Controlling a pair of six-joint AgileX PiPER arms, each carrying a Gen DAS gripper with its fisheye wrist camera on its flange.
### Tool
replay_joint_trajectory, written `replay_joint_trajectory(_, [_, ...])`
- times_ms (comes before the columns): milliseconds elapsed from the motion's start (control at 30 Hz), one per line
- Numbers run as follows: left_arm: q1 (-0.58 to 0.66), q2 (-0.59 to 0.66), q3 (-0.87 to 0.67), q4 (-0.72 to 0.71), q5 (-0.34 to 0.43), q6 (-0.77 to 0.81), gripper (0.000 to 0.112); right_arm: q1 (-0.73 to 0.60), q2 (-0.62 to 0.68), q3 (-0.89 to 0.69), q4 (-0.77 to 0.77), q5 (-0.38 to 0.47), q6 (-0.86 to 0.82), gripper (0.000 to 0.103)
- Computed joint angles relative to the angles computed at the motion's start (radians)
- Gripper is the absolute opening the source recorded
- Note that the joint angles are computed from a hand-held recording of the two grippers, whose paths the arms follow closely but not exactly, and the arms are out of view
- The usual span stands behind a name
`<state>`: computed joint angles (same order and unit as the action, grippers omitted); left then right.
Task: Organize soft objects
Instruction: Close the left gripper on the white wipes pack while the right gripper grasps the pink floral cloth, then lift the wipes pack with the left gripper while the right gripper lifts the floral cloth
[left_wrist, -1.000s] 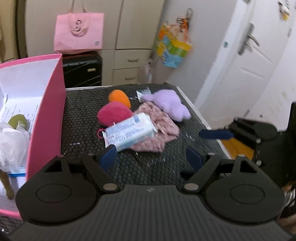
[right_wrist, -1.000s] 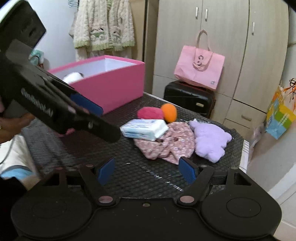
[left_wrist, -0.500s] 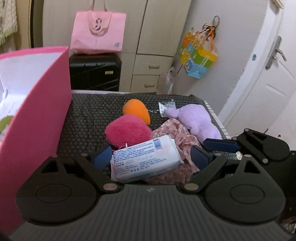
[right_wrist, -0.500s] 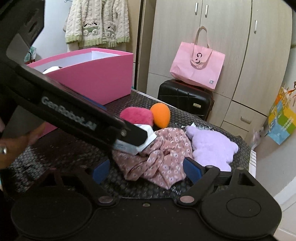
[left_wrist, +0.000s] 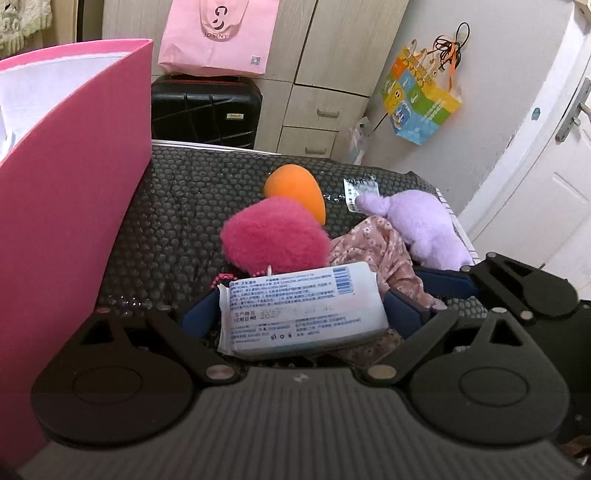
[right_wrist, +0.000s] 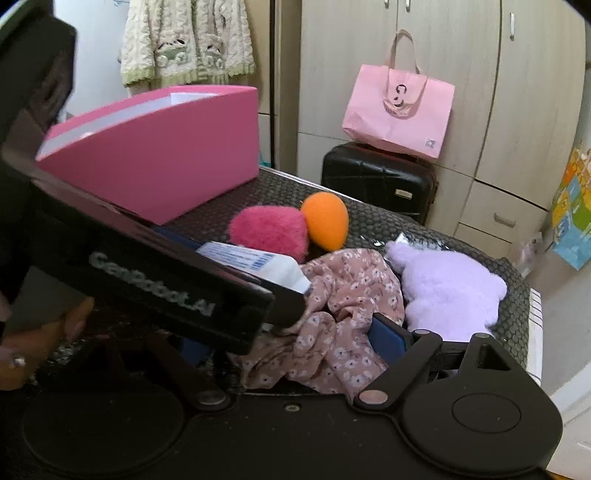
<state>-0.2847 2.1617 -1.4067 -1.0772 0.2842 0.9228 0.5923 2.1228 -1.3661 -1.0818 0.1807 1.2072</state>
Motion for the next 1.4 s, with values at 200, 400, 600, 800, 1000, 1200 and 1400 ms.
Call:
replay_joint_trajectory(200, [-0.012,-0.016,0.034,-0.009,-0.048,0.049,0.082,-0.006,0.005,-0.003,0.023,-0.007,-0.01,0.093])
replay_joint_trajectory(400, [0.033,-0.023,0.049,-0.2,0.047,0.188,0.08,-0.001,-0.002,0.019,-0.118,-0.017,0.144,0.09])
replay_joint_trajectory(600, [0.039,-0.07,0.135,-0.443,0.023,0.415,0.08,0.048,-0.027,0.032,-0.2,0.06,0.217,0.043])
replay_joint_trajectory(800, [0.054,-0.12,0.192,-0.474,0.09,0.439,0.08,0.05,-0.077,0.113,-0.367,0.033,0.485,0.026])
replay_joint_trajectory(1000, [0.062,-0.186,0.281,-0.552,0.119,0.576,0.08,0.098,-0.128,0.19,-0.441,0.067,0.628,0.025])
replay_joint_trajectory(1200, [0.105,-0.275,0.4,-0.618,0.187,0.724,0.08,0.15,-0.2,0.281,-0.482,0.102,0.727,0.025])
replay_joint_trajectory(1400, [0.138,-0.317,0.452,-0.492,0.234,0.658,0.08,0.195,-0.248,0.34,-0.497,0.123,0.763,0.026])
